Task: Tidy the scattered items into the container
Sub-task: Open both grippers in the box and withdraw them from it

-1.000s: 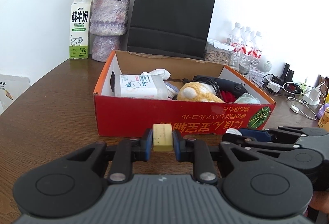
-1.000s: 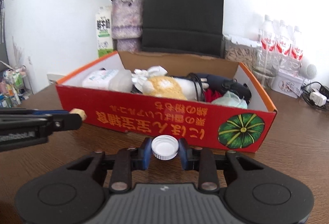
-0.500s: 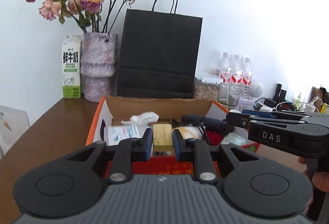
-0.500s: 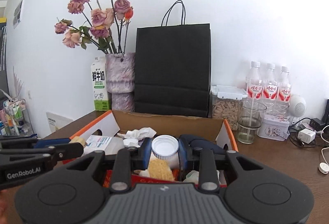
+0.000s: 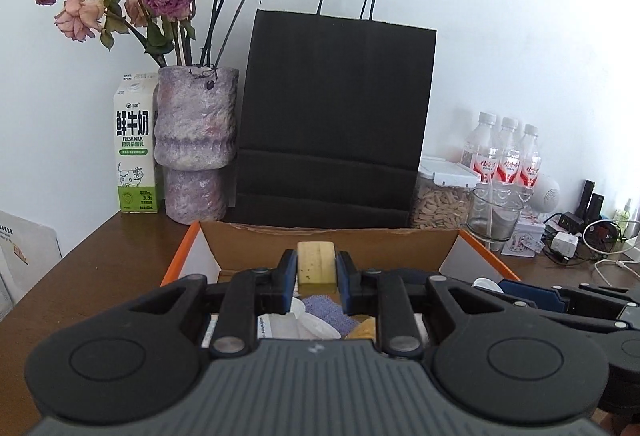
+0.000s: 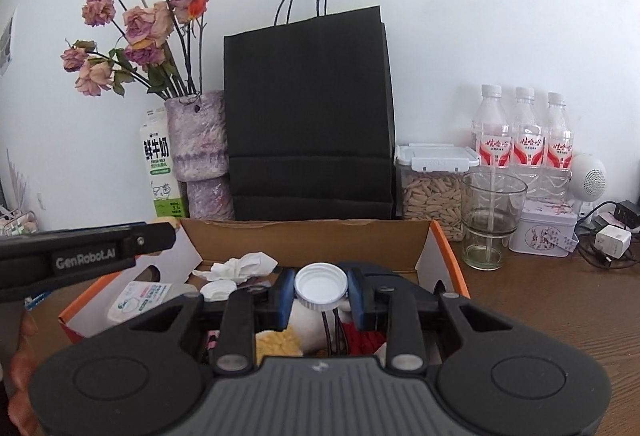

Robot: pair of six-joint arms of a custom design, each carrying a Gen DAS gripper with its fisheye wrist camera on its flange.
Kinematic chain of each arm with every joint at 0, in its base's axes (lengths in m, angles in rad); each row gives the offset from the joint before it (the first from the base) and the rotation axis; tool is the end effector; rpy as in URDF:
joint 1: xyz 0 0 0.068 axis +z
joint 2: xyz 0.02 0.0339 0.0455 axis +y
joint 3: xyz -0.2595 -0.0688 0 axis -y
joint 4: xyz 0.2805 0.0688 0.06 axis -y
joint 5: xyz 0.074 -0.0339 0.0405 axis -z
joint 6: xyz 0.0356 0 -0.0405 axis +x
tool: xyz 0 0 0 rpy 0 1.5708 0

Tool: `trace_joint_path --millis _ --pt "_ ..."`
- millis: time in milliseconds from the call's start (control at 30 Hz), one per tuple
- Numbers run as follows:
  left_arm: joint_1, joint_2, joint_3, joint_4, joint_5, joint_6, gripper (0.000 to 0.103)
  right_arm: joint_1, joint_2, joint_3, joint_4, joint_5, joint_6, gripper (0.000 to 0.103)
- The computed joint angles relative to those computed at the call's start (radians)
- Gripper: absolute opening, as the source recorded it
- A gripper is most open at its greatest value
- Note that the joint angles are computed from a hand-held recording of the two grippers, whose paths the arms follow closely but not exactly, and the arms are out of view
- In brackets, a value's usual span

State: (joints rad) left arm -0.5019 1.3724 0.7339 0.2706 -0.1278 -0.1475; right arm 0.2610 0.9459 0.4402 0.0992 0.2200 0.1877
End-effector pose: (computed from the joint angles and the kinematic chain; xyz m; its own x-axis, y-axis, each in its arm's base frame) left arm 0.2931 -0.1557 0.2096 -0.3667 0.0350 -0.9297 0.3225 0.9421 -0.0918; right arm 0.2363 0.0551 0.1976 -0.3862 0.0853 -0.9185 0.0141 0.9961 0.0866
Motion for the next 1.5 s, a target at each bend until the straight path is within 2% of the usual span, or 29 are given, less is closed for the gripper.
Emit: trace_joint_path --millis 200,267,300,333,367,433,467,833,1000,1133,1233,1367,1500 --pt "0.008 0.043 0.003 0.001 0.018 0.020 0.022 0.021 0.066 -0.006 0.028 0.004 -0.028 0.028" --pt "0.006 0.040 -0.005 0.008 0.014 0.022 0.031 0.029 0.060 -0.014 0.030 0.015 -0.025 0.040" --pt "0.005 0.035 -0.012 0.012 0.013 0.021 0.047 0.034 0.055 -0.019 0.035 0.026 -0.022 0.060" --pt "0.002 0.028 -0.020 0.020 0.005 0.019 0.061 0.042 0.043 -0.029 0.044 0.043 -0.022 0.076" --pt "-0.001 0.020 -0.028 0.030 -0.006 0.019 0.068 0.049 0.030 -0.038 0.053 0.060 -0.026 0.082" --pt "-0.007 -0.003 -0.049 0.055 -0.022 0.025 0.096 0.056 0.006 -0.051 0.058 0.070 -0.022 0.103" --pt "-0.012 -0.014 -0.060 0.069 -0.037 0.027 0.103 0.054 -0.008 -0.058 0.059 0.066 -0.015 0.103" --pt "-0.024 -0.138 -0.163 0.072 -0.067 0.042 0.103 0.052 -0.152 -0.118 -0.019 0.092 -0.009 0.103" --pt "-0.034 -0.271 -0.251 0.040 -0.086 0.061 0.103 0.117 -0.297 -0.146 -0.152 0.152 -0.001 0.103" --pt "-0.028 -0.434 -0.327 -0.070 -0.050 0.062 0.103 0.210 -0.453 -0.164 -0.326 0.230 0.026 0.103" --pt "-0.053 -0.587 -0.386 -0.168 -0.081 0.070 0.103 0.308 -0.564 -0.152 -0.484 0.306 0.076 0.103" --pt "-0.090 -0.827 -0.442 -0.370 -0.107 0.055 0.103 0.494 -0.682 -0.120 -0.710 0.443 0.206 0.103" --pt "-0.109 -1.021 -0.462 -0.580 -0.100 0.002 0.103 0.676 -0.739 -0.084 -0.928 0.531 0.405 0.103"
